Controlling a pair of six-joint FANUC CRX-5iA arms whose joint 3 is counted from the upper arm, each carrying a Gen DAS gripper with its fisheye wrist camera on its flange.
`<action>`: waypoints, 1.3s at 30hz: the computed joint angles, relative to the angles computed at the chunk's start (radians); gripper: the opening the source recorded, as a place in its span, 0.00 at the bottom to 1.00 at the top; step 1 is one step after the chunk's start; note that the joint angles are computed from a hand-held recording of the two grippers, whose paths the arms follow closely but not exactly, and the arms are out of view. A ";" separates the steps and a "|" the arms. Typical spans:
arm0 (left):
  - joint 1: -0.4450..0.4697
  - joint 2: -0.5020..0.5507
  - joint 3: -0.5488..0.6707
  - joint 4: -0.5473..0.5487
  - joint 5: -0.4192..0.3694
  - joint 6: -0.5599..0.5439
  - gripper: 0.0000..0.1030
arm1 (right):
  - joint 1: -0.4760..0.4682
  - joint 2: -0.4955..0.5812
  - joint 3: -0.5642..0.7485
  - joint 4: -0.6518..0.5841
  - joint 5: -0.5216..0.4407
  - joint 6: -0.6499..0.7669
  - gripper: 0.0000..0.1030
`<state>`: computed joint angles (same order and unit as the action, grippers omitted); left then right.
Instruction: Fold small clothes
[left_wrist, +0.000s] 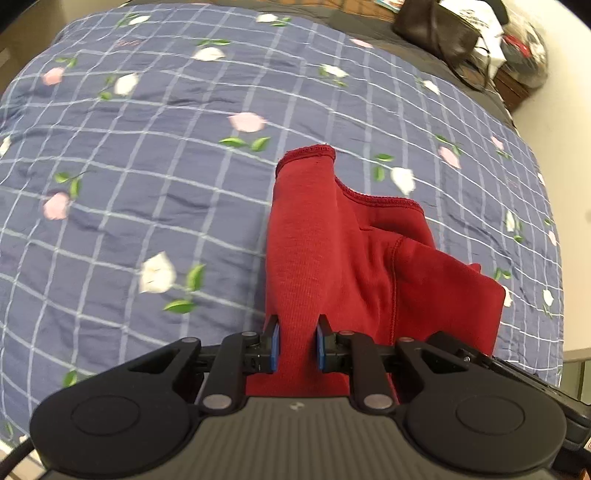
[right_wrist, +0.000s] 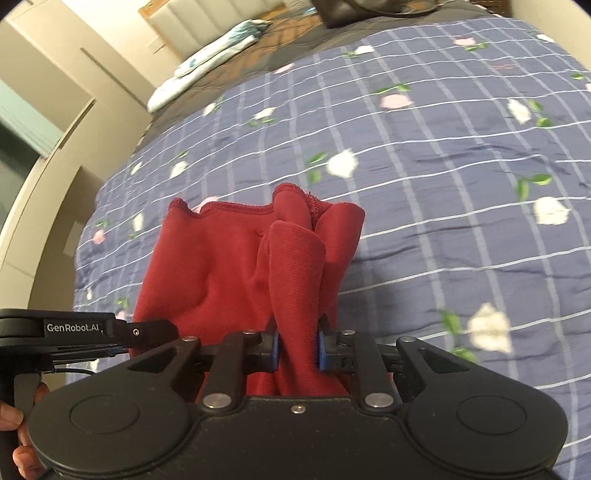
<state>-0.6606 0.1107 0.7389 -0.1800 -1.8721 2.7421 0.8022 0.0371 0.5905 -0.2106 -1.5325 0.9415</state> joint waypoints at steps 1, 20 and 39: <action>0.006 -0.023 -0.029 0.005 0.004 0.005 0.19 | 0.015 0.004 0.006 0.000 0.000 -0.007 0.19; 0.089 -0.229 -0.367 0.142 0.106 -0.024 0.21 | 0.181 0.026 -0.019 0.050 -0.068 -0.185 0.21; 0.069 -0.230 -0.316 0.104 0.057 -0.082 0.82 | 0.275 -0.014 -0.073 0.245 -0.081 -0.328 0.90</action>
<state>-0.5920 -0.1191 0.4229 -0.0760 -1.8147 2.6603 1.0768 0.0235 0.5172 0.0346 -1.6131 0.6136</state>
